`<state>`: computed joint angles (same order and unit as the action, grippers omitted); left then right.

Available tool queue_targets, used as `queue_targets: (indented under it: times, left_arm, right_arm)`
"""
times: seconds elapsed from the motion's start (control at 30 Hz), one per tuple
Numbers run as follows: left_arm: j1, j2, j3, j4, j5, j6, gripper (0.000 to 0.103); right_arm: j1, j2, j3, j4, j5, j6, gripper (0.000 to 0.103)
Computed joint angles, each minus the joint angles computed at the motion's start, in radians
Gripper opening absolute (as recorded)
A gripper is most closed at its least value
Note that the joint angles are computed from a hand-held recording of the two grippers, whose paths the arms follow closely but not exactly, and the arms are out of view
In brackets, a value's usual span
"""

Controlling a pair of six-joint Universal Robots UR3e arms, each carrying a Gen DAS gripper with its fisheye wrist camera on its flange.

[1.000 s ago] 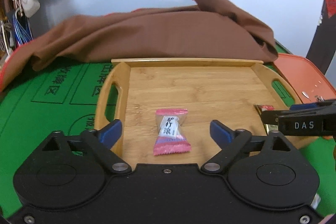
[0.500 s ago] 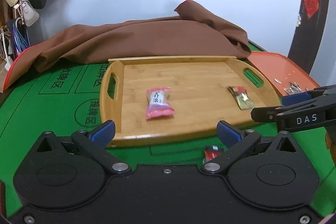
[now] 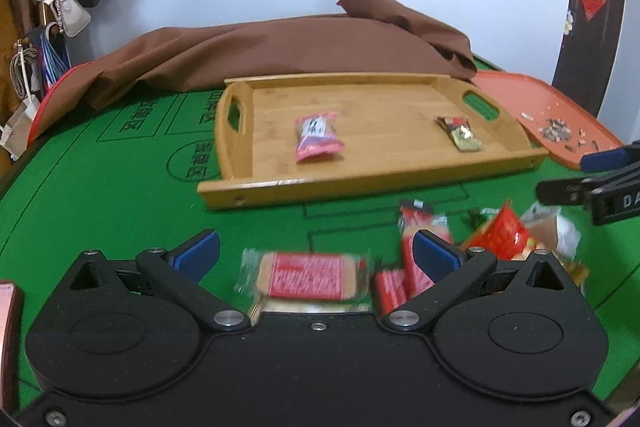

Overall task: Organize snacks
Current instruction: 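Withdraw both tools from the tray back toward the snack pile, then grasp the silver wafer packet with the left tool while the right tool grasps the jelly cup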

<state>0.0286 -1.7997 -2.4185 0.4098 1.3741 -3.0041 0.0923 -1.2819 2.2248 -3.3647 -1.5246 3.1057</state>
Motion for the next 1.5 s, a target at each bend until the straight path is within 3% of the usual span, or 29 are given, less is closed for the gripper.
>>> queue_targets:
  times: [0.5, 0.7, 1.07, 1.3, 1.5]
  left_arm:
    - [0.124, 0.082, -0.217, 0.09, -0.088, 0.044, 0.103]
    - [0.148, 0.094, -0.251, 0.105, -0.118, 0.061, 0.101]
    - [0.119, 0.035, -0.21, 0.102, -0.1, 0.041, 0.093]
    - [0.13, 0.023, -0.191, 0.083, -0.127, 0.028, 0.081]
    - [0.127, 0.018, -0.183, 0.08, -0.131, 0.023, 0.08]
  right_arm:
    - [-0.055, -0.078, 0.198, -0.122, 0.003, -0.041, 0.102]
    - [-0.07, -0.109, 0.225, -0.1, 0.042, -0.056, 0.102]
    - [-0.007, -0.078, 0.19, -0.083, 0.049, -0.073, 0.102]
    - [0.047, -0.033, 0.141, -0.079, -0.003, -0.07, 0.094]
    - [0.081, -0.006, 0.104, -0.074, -0.023, -0.089, 0.092]
